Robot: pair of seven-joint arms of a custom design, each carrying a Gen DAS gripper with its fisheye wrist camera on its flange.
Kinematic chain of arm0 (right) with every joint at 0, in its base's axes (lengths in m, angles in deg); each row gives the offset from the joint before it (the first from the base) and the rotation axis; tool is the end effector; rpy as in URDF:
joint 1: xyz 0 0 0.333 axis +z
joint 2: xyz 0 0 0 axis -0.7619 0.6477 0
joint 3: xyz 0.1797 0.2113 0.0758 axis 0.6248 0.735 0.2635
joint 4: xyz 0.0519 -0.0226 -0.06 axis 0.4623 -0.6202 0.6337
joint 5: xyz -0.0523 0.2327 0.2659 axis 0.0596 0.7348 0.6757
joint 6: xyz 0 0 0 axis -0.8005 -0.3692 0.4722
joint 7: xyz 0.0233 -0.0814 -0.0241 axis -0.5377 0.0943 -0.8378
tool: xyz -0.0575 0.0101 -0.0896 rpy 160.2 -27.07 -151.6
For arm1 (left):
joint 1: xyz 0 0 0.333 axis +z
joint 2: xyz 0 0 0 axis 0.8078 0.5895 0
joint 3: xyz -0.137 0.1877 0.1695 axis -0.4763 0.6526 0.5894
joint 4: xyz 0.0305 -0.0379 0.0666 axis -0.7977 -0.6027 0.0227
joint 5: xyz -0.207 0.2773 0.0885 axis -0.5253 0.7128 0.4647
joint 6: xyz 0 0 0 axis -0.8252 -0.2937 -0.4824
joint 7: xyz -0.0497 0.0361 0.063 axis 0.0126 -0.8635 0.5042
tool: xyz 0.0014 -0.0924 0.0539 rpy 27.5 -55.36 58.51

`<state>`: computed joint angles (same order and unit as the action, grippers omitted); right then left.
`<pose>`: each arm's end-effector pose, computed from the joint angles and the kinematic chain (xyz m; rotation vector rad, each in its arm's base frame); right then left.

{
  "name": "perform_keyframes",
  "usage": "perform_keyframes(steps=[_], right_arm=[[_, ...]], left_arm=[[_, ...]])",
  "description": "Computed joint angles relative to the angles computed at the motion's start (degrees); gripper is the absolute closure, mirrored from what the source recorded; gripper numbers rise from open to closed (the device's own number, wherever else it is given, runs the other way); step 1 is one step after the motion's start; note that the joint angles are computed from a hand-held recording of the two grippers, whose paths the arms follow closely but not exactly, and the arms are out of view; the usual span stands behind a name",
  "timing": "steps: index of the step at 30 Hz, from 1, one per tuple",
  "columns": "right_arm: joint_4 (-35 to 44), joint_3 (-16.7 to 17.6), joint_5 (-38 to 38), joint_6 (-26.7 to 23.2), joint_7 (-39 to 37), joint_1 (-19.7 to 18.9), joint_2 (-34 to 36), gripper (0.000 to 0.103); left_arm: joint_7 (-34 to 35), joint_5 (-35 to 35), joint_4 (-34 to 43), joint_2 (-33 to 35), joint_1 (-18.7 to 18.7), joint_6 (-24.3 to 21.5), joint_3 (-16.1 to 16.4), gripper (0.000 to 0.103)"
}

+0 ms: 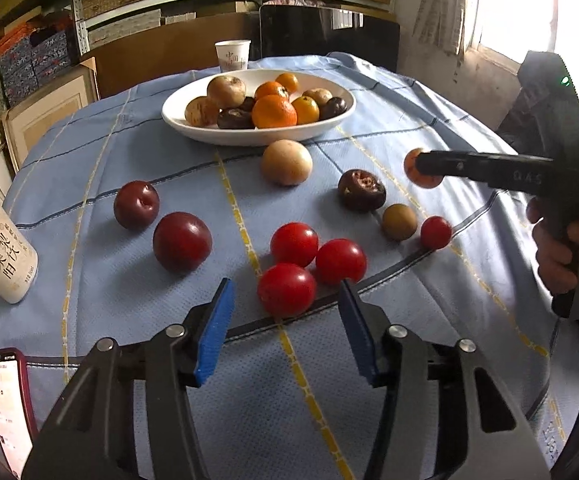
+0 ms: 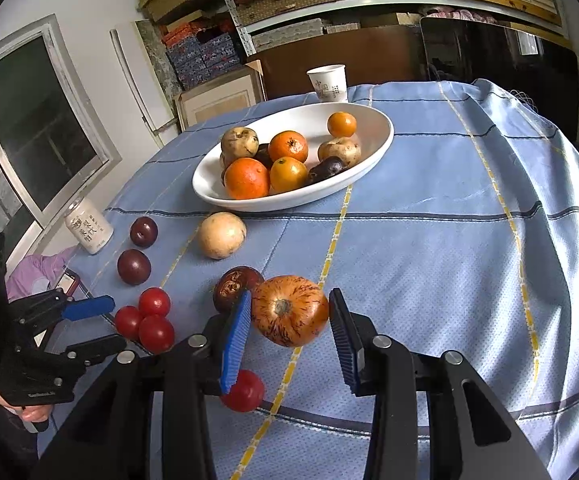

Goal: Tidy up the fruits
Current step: 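Grasp and lift a red tomato with the left tool while the right tool holds the apple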

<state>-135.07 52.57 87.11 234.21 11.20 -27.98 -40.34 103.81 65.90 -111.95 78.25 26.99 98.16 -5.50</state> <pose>0.5983 0.3469 0.3699 -1.8250 1.4132 -0.2654 0.5443 -0.3535 0.3760 -1.5156 2.1592 -0.7893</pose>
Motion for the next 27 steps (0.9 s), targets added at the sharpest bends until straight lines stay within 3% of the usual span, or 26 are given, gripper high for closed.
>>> perform_keyframes(steps=[8,15,27], right_arm=[[-0.23,0.31,0.24,0.2,-0.25,-0.2,-0.17,0.063],[-0.27,0.05,0.24,0.13,-0.05,0.02,-0.23,0.063],[-0.38,0.08,0.14,0.31,-0.02,0.01,-0.24,0.063]], left_arm=[[-0.33,-0.65,1.08,0.91,-0.02,-0.93,0.14,0.054],[1.62,-2.82,1.47,1.43,1.22,-1.07,-1.22,0.065],[4.0,-5.46,2.1,2.2,1.08,-1.05,-1.46,0.07]])
